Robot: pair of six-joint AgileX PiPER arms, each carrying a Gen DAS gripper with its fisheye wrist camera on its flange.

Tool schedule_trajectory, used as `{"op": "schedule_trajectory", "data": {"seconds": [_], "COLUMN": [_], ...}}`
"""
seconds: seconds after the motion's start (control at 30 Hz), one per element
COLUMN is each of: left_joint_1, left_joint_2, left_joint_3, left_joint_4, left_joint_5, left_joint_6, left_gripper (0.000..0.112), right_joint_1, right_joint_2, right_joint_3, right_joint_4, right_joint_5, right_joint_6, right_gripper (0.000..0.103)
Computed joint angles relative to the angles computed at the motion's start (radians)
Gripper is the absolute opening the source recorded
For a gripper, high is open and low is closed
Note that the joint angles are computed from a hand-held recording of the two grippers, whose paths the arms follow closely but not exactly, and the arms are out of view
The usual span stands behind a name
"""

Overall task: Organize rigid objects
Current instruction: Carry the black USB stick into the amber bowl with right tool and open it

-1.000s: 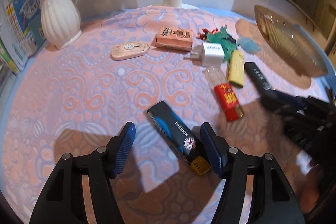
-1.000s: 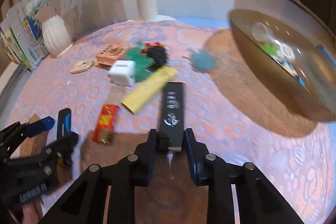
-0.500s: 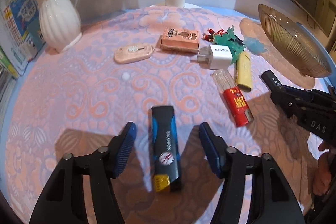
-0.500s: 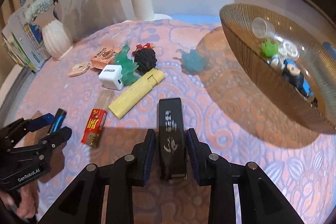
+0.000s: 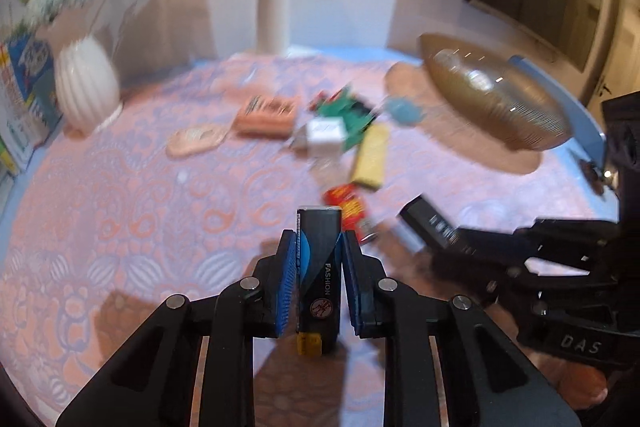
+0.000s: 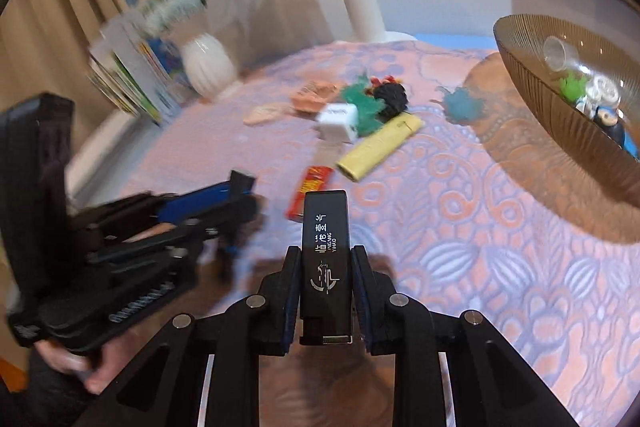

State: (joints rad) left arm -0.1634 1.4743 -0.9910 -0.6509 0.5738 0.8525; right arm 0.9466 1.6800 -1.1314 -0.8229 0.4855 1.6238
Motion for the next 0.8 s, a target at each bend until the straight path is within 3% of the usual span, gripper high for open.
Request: {"op": "schedule_trajectory", "data": {"seconds": [0.07, 0.23, 0.4, 0.5, 0.67, 0.8], "left_joint_1": [-0.026, -0.179, -0.326, -0.409, -0.422, -0.417], "left_joint_2": [-0.02, -0.094, 0.009, 0.1, 0.228, 0.284], "left_joint_3": [-0.042, -0.146, -0.351, -0.448, -0.562, -0.602], "left_joint_4": [0.012, 0.064, 0.129, 0.189, 0.115, 0.063], "left_joint_5": [0.04, 0.016, 0.054, 0.051, 0.13, 0.157], "left_joint_6": [-0.061, -0.172, -0.313, -0.411, -0.416, -0.402], "left_gripper": [0.017, 0.017, 0.017, 0.017, 0.017, 0.017], "right_joint_1": [0.001, -0.019, -0.065, -0.135, -0.291, -0.333], "right_joint_2": [-0.049, -0.301, -0.503, -0.55, -0.585, -0.571], "right_joint_3": [0.026, 0.16, 0.219, 0.223, 0.255, 0.265], "right_joint_4": [-0.04, -0.122, -0.061, 0.0, 0.1, 0.113], "right_joint_5": [0.004, 0.099, 0.402, 0.488, 0.438, 0.435], "right_joint_6": [0.053, 0.213, 0.209, 0.165, 0.037, -0.007], "right_gripper": [0.024, 0.024, 0.024, 0.024, 0.024, 0.024]}}
